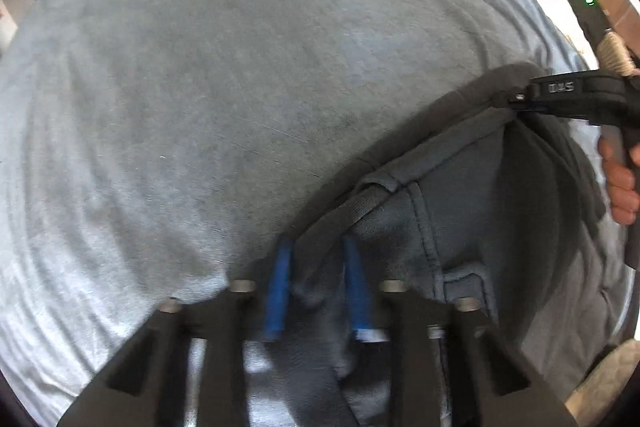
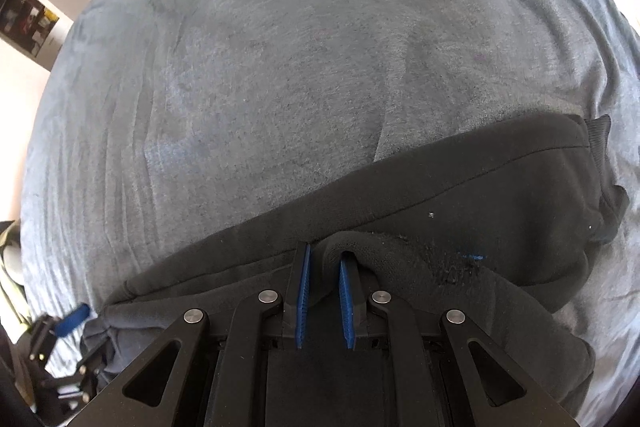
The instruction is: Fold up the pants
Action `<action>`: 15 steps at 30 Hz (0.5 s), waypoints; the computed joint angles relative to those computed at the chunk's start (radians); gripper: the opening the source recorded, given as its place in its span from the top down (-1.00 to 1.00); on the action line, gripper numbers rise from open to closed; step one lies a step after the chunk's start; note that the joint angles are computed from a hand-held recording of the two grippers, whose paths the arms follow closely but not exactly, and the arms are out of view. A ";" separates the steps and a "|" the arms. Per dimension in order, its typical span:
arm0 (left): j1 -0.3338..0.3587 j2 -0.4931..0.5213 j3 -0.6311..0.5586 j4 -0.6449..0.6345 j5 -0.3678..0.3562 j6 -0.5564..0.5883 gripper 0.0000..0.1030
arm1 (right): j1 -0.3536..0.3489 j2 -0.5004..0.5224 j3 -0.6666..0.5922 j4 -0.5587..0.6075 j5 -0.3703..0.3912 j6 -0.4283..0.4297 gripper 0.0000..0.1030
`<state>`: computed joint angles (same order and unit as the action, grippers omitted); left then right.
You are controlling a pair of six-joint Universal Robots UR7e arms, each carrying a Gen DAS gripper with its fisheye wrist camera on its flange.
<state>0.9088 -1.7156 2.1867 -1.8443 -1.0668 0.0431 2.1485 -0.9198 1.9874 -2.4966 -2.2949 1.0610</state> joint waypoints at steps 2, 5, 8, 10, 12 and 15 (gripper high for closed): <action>-0.026 -0.024 0.007 -0.005 0.014 -0.018 0.68 | 0.003 -0.003 0.003 -0.014 0.003 0.005 0.72; -0.058 -0.066 0.019 -0.018 0.044 -0.050 0.68 | 0.019 -0.021 0.015 -0.047 -0.009 0.011 0.72; -0.030 -0.055 0.032 -0.047 0.071 -0.057 0.68 | 0.021 -0.014 0.004 -0.072 -0.022 -0.024 0.72; -0.021 -0.048 0.048 -0.071 0.081 -0.069 0.67 | 0.010 0.001 -0.005 -0.080 -0.017 -0.046 0.72; -0.020 -0.041 0.075 -0.112 0.110 -0.074 0.67 | -0.007 0.019 -0.011 -0.098 -0.008 -0.079 0.72; -0.034 -0.033 0.105 -0.149 0.139 -0.097 0.65 | -0.028 0.025 -0.019 -0.084 0.010 -0.115 0.71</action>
<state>0.8748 -1.7490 2.2912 -1.9935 -0.9276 -0.0540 2.1207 -0.8946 1.9682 -2.5805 -2.2847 0.9455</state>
